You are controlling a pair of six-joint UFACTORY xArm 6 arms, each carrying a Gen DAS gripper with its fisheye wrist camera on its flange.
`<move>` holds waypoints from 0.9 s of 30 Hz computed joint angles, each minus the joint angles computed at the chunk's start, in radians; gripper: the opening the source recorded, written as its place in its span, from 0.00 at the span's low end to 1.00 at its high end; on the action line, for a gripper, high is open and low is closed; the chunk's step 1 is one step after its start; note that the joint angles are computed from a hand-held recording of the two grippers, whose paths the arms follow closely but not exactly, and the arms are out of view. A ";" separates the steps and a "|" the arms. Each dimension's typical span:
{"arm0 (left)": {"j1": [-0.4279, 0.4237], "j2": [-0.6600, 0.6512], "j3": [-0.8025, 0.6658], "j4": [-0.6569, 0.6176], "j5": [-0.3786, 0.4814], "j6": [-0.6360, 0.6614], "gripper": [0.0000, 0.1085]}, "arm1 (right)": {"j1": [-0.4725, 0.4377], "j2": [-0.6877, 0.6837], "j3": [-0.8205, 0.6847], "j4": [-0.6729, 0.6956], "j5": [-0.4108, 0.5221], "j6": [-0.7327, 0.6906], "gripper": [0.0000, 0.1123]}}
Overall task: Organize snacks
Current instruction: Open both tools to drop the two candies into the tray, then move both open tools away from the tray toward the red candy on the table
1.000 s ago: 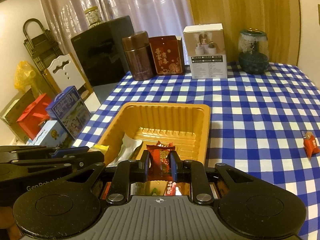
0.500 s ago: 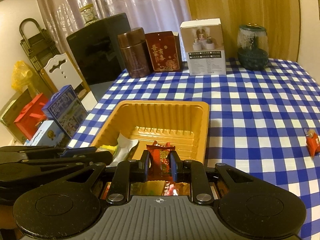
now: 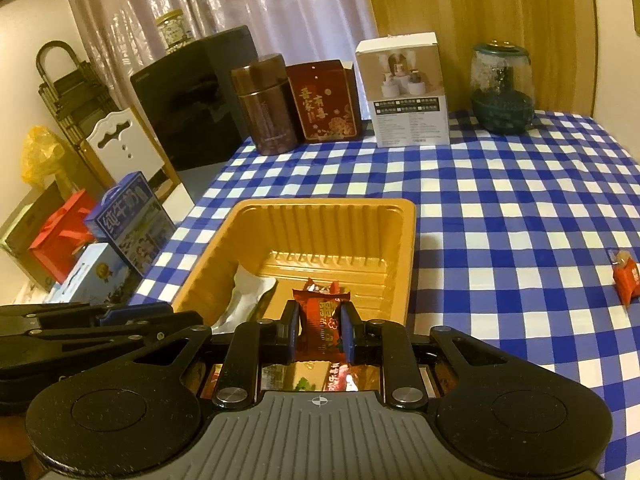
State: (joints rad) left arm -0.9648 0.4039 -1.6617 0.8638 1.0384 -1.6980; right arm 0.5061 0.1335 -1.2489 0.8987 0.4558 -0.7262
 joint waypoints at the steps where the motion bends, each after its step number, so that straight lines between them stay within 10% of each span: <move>1: -0.002 -0.002 0.000 0.002 0.004 -0.001 0.24 | 0.002 0.000 -0.001 0.000 0.001 0.000 0.20; 10: -0.009 -0.029 0.026 0.012 0.026 -0.014 0.24 | 0.011 0.015 -0.028 0.060 0.037 -0.043 0.21; 14: -0.014 -0.045 0.042 0.014 0.041 -0.031 0.24 | 0.009 0.016 -0.029 0.093 0.034 -0.042 0.47; 27: -0.053 -0.022 -0.029 0.027 0.092 -0.024 0.33 | -0.026 -0.064 0.047 -0.001 0.004 0.052 0.48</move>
State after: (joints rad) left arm -1.0178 0.3817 -1.6903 0.8904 1.1308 -1.7225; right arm 0.4804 0.0699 -1.2014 0.8972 0.4594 -0.6742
